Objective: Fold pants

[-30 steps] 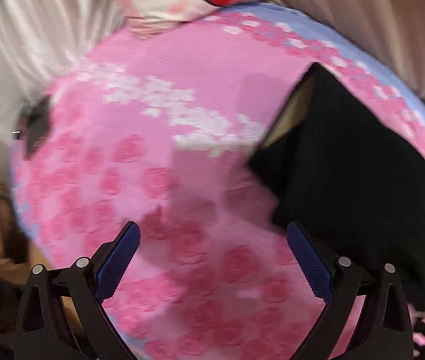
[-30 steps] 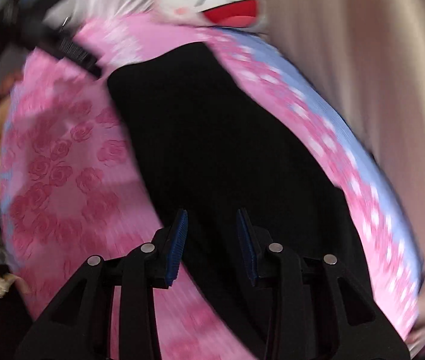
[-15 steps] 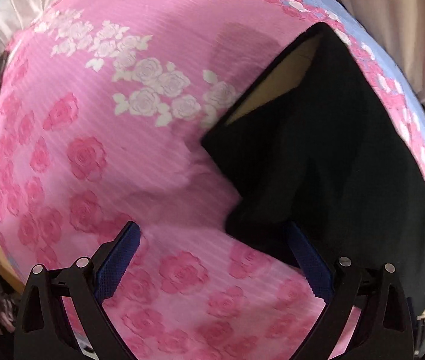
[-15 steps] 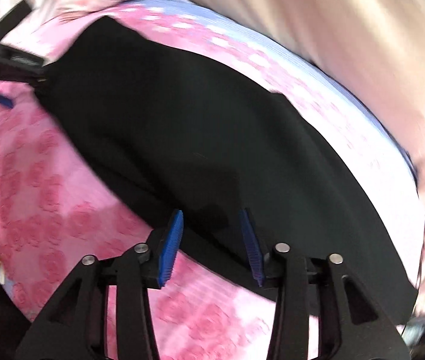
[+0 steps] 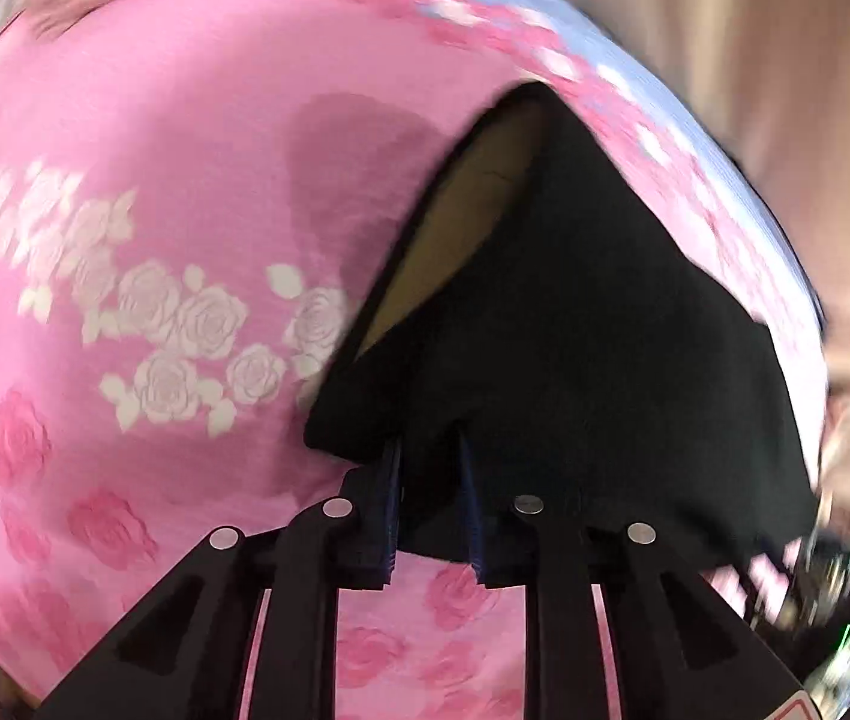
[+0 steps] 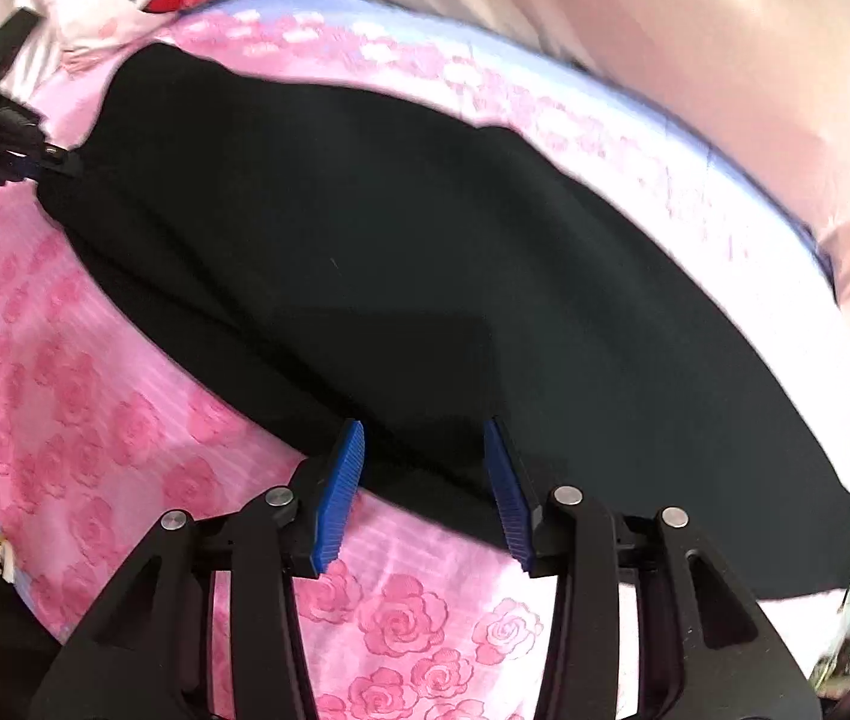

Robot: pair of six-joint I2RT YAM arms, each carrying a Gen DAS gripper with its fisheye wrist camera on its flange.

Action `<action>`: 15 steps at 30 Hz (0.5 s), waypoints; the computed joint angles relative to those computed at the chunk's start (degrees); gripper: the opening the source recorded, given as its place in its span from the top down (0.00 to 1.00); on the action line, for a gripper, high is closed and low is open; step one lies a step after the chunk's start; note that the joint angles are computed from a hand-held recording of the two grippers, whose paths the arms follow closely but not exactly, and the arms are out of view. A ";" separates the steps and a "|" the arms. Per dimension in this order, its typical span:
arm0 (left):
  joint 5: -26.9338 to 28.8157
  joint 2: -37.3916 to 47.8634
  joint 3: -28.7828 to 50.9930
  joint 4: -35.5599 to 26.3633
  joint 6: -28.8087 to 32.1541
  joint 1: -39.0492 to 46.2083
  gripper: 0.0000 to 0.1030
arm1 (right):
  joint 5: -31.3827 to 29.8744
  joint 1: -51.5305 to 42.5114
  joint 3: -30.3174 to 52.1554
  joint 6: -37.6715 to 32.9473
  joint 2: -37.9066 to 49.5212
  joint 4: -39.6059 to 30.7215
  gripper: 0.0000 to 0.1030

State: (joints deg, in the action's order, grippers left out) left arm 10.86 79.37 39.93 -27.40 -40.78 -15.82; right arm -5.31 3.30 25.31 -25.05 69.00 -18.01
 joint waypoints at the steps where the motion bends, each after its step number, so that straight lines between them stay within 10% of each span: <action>1: 0.13 -2.00 0.79 -2.81 0.56 -0.41 0.81 | -1.66 -1.14 0.50 0.75 0.29 -0.07 0.60; 2: -0.38 -4.33 0.76 -4.22 0.60 -1.14 0.80 | -1.81 -1.54 0.68 1.11 0.68 0.37 0.60; 4: -7.74 -9.26 2.48 -8.75 0.77 -6.34 0.42 | -0.84 -1.25 0.45 0.69 2.46 3.35 0.60; 6: -18.16 -11.71 4.71 -13.19 -1.20 -13.59 0.24 | -0.15 -0.05 0.76 0.13 6.10 6.55 0.61; 15: -15.02 -9.54 2.08 -9.88 -10.25 -15.44 0.23 | -8.91 -1.95 5.81 -7.90 1.76 -2.25 0.48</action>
State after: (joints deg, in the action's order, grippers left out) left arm -4.17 69.82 42.01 -37.28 -51.03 -31.26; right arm -14.21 1.35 31.12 -32.95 70.76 -20.26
